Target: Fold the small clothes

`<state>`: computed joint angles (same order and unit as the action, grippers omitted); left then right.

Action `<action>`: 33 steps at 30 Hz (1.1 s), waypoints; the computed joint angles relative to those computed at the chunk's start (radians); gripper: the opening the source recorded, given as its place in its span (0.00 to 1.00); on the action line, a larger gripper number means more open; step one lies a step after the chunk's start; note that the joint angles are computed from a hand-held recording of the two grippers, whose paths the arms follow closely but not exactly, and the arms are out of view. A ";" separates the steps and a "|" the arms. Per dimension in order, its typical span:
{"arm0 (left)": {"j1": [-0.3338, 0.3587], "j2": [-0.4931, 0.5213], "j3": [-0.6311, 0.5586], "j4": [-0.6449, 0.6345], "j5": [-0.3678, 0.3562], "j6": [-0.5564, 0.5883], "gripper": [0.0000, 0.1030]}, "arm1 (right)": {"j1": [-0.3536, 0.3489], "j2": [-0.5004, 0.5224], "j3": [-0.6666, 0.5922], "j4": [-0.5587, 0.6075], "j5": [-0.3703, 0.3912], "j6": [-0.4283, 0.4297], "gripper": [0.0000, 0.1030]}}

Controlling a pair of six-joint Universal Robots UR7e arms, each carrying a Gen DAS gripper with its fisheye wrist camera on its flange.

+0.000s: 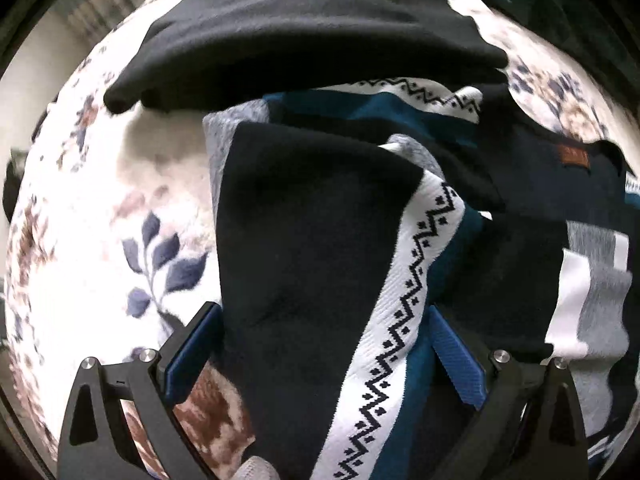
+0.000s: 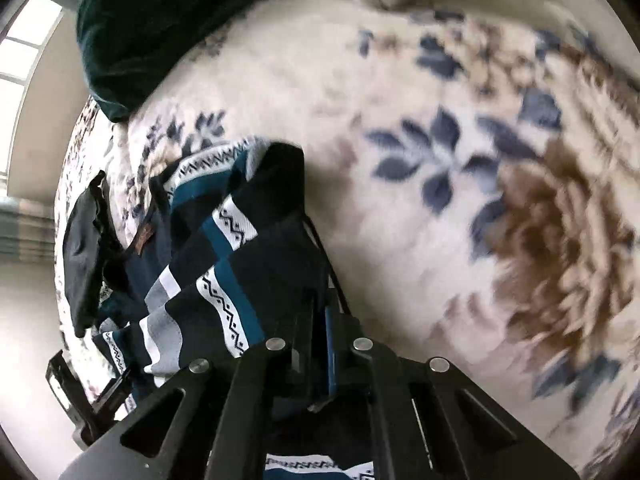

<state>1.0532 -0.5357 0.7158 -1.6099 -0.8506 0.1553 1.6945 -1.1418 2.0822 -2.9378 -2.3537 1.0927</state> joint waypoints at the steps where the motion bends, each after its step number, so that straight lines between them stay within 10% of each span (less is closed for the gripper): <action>1: -0.002 -0.002 -0.003 0.009 0.002 -0.008 1.00 | -0.014 -0.005 -0.001 0.004 0.035 -0.015 0.05; 5: -0.031 -0.081 0.090 -0.031 0.012 0.009 1.00 | -0.045 -0.040 -0.014 0.103 0.150 -0.041 0.13; 8: -0.065 -0.186 0.212 -0.049 -0.042 0.029 1.00 | 0.007 -0.073 -0.008 0.153 0.098 -0.045 0.61; 13: -0.166 -0.393 0.498 -0.044 -0.161 0.008 1.00 | 0.103 -0.169 0.034 0.298 0.084 0.080 0.81; 22: -0.430 -0.684 0.945 0.148 -0.293 -0.333 1.00 | 0.194 -0.379 0.110 0.462 0.063 0.063 0.87; 33: -0.631 -0.772 1.282 0.222 -0.317 -0.610 1.00 | 0.006 -0.604 0.179 0.548 0.221 -0.318 0.87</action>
